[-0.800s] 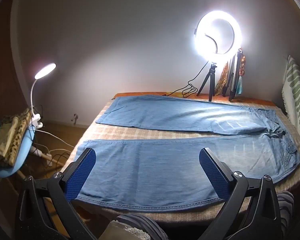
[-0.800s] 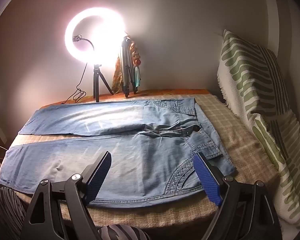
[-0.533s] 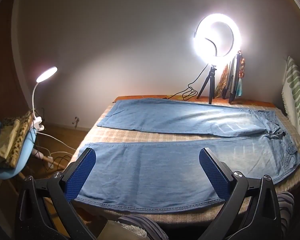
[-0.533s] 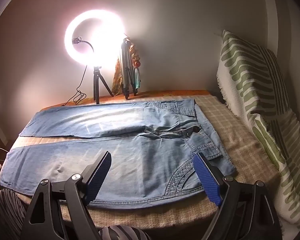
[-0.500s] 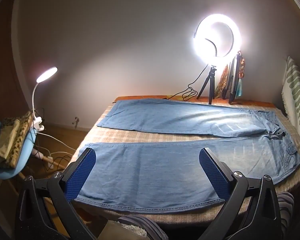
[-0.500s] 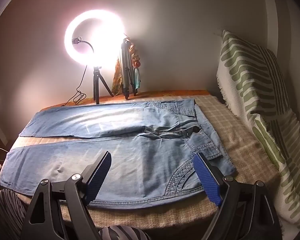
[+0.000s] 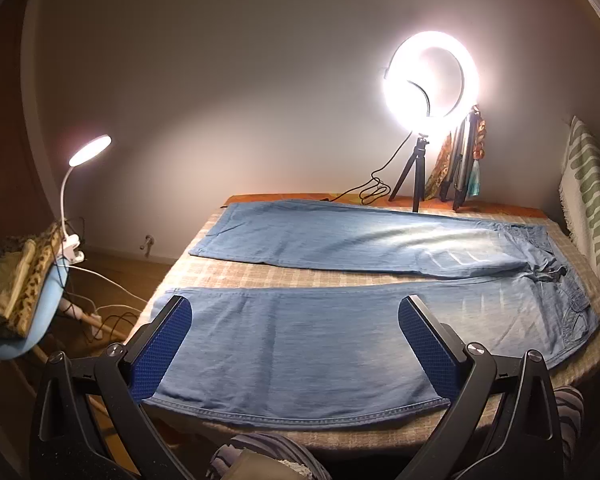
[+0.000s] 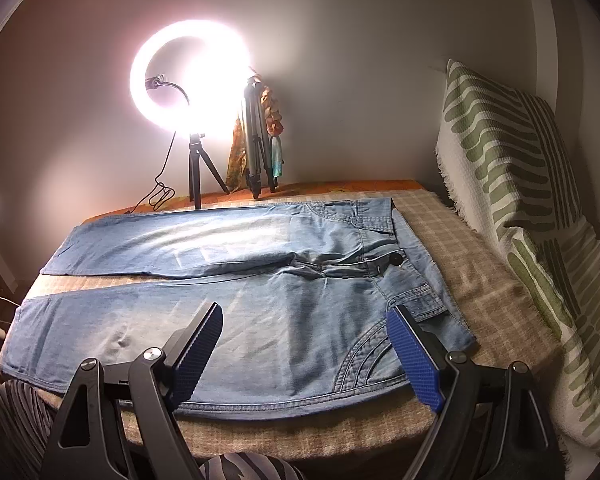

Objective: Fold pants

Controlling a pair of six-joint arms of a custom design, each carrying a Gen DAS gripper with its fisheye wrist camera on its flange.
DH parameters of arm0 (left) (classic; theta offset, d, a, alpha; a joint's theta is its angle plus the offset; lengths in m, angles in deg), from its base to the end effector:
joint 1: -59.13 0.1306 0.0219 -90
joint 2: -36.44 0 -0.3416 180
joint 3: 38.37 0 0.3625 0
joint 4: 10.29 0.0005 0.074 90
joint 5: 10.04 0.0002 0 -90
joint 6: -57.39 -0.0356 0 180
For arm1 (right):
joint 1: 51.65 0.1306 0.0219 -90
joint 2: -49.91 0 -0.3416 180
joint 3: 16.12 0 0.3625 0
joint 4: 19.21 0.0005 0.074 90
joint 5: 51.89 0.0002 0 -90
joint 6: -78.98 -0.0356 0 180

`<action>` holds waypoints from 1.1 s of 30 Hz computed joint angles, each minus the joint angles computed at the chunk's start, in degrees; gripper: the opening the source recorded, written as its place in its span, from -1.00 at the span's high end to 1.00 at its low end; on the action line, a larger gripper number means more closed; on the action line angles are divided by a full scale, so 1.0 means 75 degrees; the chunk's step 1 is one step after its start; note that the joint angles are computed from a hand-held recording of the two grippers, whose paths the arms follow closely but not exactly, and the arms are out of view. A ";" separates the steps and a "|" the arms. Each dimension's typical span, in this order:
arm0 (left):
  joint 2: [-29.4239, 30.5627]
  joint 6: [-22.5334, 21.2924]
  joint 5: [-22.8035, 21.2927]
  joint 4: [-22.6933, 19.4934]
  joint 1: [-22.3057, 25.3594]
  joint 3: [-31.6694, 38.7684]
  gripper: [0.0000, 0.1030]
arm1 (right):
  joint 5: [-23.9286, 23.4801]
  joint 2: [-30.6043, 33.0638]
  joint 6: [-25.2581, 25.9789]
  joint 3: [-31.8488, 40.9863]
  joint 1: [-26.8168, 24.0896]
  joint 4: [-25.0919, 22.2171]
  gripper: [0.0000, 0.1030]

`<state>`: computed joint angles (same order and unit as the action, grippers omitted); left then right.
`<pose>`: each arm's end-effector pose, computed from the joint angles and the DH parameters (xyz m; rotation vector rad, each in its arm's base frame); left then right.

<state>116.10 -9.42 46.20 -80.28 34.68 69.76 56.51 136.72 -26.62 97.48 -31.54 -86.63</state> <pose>0.3327 -0.1301 0.5706 -0.2690 2.1448 0.2051 0.3873 0.1293 0.5647 0.0782 2.2356 -0.0295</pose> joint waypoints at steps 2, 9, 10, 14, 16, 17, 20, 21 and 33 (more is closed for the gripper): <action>-0.0003 -0.0008 -0.0011 0.0020 -0.0015 -0.0007 -1.00 | -0.0010 0.0013 0.0009 0.0005 -0.0002 -0.0003 -0.67; -0.0022 0.0014 -0.0035 0.0052 -0.0042 -0.0038 -1.00 | -0.0060 -0.0011 -0.0002 -0.0047 -0.0024 0.0040 -0.67; -0.0033 0.0006 -0.0030 0.0059 -0.0046 -0.0045 -1.00 | -0.0058 -0.0009 0.0001 -0.0045 -0.0028 0.0035 -0.67; -0.0044 0.0012 -0.0025 0.0068 -0.0052 -0.0059 -1.00 | -0.0117 -0.0032 -0.0008 -0.0086 -0.0053 0.0089 -0.67; -0.0036 0.0019 -0.0063 0.0071 -0.0071 -0.0053 -1.00 | -0.0122 -0.0049 -0.0004 -0.0104 -0.0041 0.0091 -0.67; -0.0032 0.0022 -0.0083 0.0062 -0.0081 -0.0046 -1.00 | -0.0109 -0.0052 0.0010 -0.0118 -0.0026 0.0098 -0.67; -0.0039 0.0029 -0.0079 0.0071 -0.0079 -0.0054 -1.00 | -0.0120 -0.0063 0.0019 -0.0134 -0.0025 0.0105 -0.67; -0.0043 0.0034 -0.0086 0.0078 -0.0086 -0.0060 -1.00 | -0.0104 -0.0053 0.0009 -0.0125 -0.0020 0.0102 -0.67; -0.0001 0.0031 -0.0045 0.0084 -0.0066 -0.0022 -1.00 | -0.0102 -0.0027 0.0001 -0.0106 -0.0011 0.0096 -0.67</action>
<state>116.09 -9.19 45.86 -79.65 34.18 69.59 55.74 136.51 -26.61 96.68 -31.62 -85.91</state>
